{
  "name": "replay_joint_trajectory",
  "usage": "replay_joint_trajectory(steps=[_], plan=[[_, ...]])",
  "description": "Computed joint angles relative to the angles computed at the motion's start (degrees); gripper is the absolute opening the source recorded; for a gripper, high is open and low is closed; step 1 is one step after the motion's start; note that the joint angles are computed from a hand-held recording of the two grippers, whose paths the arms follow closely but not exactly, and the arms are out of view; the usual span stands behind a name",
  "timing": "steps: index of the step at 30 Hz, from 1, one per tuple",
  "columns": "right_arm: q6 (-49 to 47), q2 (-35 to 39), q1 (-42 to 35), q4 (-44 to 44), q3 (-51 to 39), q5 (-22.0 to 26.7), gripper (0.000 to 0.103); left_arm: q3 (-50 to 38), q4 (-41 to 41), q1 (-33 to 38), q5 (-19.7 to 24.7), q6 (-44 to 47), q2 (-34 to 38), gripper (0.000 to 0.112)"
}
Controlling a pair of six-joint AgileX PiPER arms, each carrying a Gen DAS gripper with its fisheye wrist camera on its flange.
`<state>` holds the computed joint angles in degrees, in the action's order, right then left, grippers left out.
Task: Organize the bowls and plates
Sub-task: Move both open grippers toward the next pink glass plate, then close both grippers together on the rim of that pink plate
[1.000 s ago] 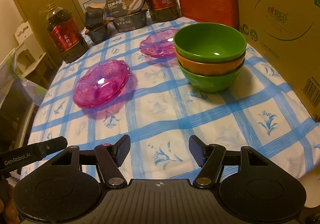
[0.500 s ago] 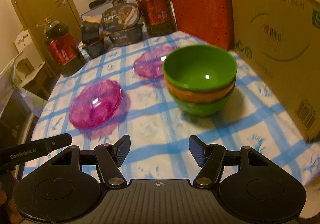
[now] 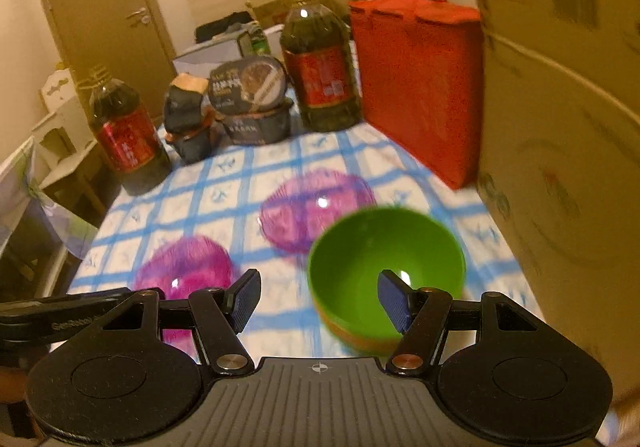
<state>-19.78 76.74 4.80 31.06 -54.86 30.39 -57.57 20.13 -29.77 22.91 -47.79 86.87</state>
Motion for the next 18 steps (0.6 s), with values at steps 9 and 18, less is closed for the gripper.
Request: replay_joint_trajectory(steps=[9, 18], plan=[[-6.04, 22.84, -4.48, -0.77, -25.65, 8.59, 0.065, -17.62, -14.30, 7.05, 1.78, 17.43, 16.60, 0.050], [-2.96, 50.28, -5.74, -5.03, -60.16, 22.97, 0.065, -39.33, -25.59, 11.36, 10.12, 29.80, 35.43, 0.050]])
